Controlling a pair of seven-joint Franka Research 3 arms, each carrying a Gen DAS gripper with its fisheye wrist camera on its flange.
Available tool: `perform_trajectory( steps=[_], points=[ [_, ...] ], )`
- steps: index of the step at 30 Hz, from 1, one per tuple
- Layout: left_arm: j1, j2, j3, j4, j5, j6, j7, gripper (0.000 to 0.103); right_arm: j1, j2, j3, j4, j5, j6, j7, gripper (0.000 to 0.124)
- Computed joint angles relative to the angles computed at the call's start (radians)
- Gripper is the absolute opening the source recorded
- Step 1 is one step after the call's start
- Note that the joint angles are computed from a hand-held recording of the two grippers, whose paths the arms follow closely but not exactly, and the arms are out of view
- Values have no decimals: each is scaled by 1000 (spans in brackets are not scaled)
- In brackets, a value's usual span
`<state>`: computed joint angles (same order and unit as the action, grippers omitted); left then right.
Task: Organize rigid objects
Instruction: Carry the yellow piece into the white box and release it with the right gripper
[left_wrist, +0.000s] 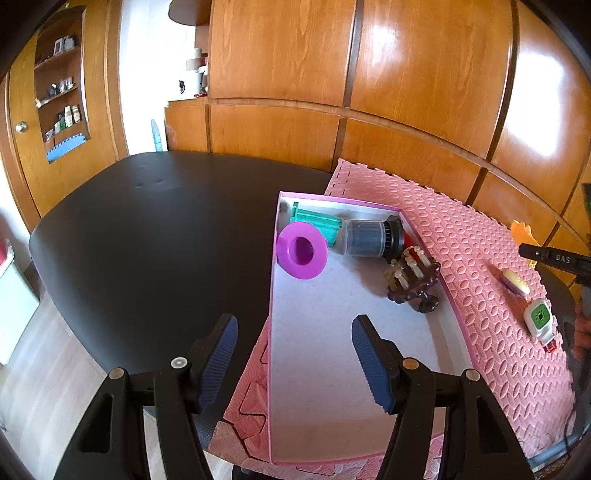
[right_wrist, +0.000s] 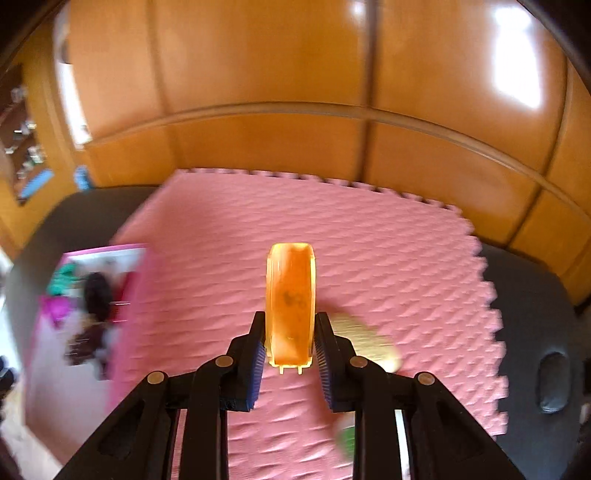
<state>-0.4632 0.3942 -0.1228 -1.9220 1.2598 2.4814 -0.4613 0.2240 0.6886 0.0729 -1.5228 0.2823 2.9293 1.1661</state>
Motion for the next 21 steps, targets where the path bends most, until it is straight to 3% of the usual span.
perform_trajectory(
  steps=[6,9,13,21],
  points=[
    [9,-23,4,-40,5,-1,-45,65,-81,-43,205,-70,103,-23,-225,24],
    [20,-44,2,-69,4,-11,-76,65,-65,-44,245,-73,146,-58,-304,24],
    [39,-64,-4,-101,-1,-17,-109,68,-3,-10,233,-19,178,-133,-334,24],
    [64,-78,-12,-139,4,-3,-157,69,175,108,95,145,87,-253,-220,24]
  ],
)
